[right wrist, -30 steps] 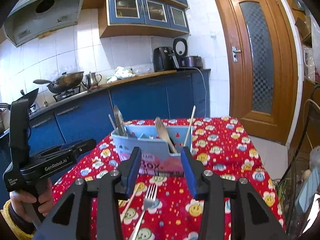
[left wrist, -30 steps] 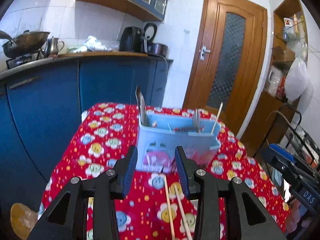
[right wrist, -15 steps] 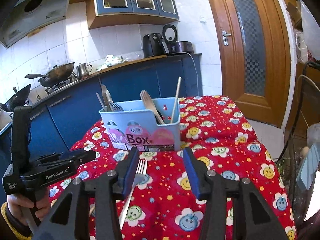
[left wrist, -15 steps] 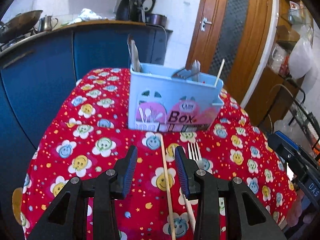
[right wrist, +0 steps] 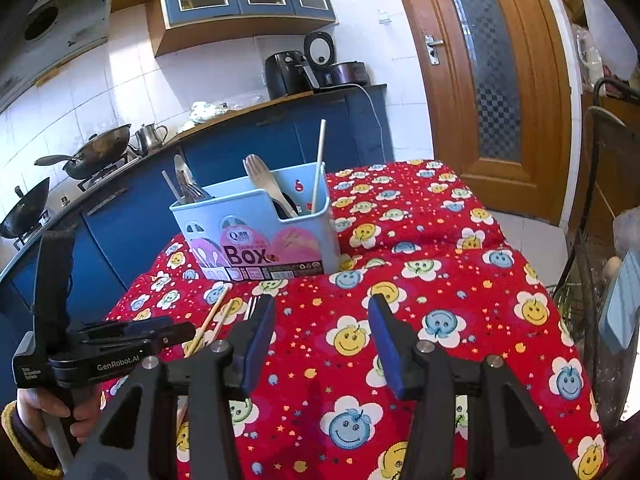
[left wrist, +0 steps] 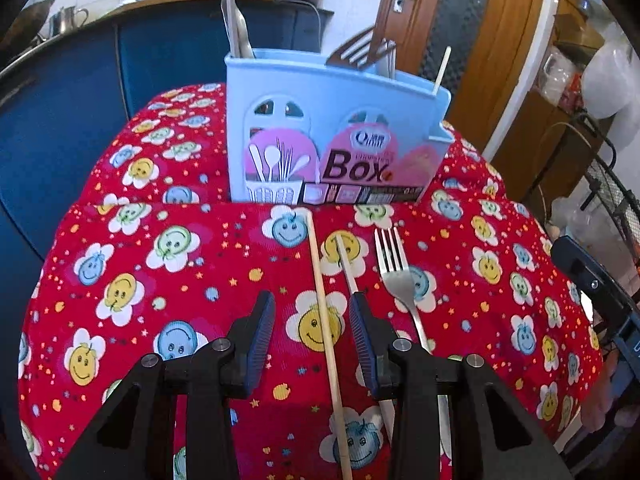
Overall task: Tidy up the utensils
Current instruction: 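Close the left tool on a wooden chopstick while the right tool closes on a silver fork, then lift the chopstick with the left tool while the right tool lifts the silver fork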
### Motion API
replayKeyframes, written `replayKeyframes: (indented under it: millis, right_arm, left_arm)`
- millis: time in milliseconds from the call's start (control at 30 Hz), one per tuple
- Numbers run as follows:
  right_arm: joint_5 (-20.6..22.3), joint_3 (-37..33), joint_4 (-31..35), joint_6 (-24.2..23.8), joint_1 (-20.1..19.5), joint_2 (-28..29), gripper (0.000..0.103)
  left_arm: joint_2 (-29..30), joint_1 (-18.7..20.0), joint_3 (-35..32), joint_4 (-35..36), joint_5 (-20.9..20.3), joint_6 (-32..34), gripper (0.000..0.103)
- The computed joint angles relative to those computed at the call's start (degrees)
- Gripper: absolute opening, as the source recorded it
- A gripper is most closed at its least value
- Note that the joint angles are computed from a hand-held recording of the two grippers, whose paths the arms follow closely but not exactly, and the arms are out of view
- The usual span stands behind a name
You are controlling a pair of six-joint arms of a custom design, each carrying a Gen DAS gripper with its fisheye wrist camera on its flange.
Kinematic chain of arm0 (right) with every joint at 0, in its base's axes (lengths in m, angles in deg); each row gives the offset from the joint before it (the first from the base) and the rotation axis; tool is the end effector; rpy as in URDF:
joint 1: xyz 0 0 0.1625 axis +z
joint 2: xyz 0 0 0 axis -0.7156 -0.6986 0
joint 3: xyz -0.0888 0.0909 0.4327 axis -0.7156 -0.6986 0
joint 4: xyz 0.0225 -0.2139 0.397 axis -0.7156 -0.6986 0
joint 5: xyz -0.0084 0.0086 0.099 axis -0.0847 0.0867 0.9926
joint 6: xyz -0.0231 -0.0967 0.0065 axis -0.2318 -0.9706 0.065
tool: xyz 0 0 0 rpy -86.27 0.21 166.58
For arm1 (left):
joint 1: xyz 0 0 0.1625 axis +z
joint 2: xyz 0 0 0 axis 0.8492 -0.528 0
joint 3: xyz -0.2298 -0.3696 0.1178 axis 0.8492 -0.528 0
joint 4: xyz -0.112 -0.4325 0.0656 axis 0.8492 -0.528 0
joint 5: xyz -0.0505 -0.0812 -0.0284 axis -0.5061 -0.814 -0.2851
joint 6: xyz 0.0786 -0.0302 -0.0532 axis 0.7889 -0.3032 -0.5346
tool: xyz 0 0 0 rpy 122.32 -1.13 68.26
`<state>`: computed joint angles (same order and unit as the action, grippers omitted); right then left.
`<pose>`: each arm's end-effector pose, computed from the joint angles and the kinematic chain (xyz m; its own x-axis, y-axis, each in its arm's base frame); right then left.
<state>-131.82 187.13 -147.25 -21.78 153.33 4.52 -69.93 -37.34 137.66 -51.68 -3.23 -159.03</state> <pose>0.2284 -0.3316 0.1465 -0.7525 -0.5225 0.4008 -0.6578 0.5673 -0.4955 -0.2168 -0.3098 0.1376 -0.7782 -0.2663 -0.5688 0.2229 0.7296 -0.6465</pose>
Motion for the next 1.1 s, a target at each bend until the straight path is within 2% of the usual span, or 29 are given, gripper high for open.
replayKeyframes:
  millis: [133, 200, 467, 633, 800, 933, 1000, 1100]
  right_arm:
    - [0.3, 0.2, 0.5, 0.3, -0.7, -0.1, 0.051]
    - [0.3, 0.2, 0.7, 0.4, -0.9, -0.2, 0.051]
    - [0.2, 0.2, 0.9, 0.5, -1.7, -0.4, 0.051]
    - [0.1, 0.0, 1.2, 0.8, -1.8, -0.3, 0.051]
    - [0.2, 0.0, 2.1, 0.9, -1.7, -0.3, 0.051]
    - [-0.2, -0.3, 2.9, 0.8, -1.2, -0.4, 0.051]
    - [-0.4, -0.4, 3.5, 0.8, -1.0, -0.3, 0.051]
    - [-0.7, -0.8, 4.8, 1.3, -0.7, -0.1, 0.051]
  left_arm:
    - [0.7, 1.4, -0.3, -1.6, -1.2, 2.2, 0.039]
    - [0.9, 2.7, -0.4, -4.3, -2.2, 5.5, 0.038]
    - [0.5, 7.7, -2.0, -9.9, -5.9, 14.5, 0.016]
    - [1.0, 8.6, -2.8, -10.0, -6.7, 16.5, 0.011]
    - [1.9, 9.2, -3.5, -10.2, -6.8, 16.4, 0.007]
    - [0.1, 8.6, -1.2, -13.9, -6.1, 15.3, 0.004]
    - [-1.5, 7.7, 0.7, -16.4, -5.3, 14.0, 0.004]
    - [-4.7, 4.9, 3.4, -16.2, -2.8, 10.2, 0.004]
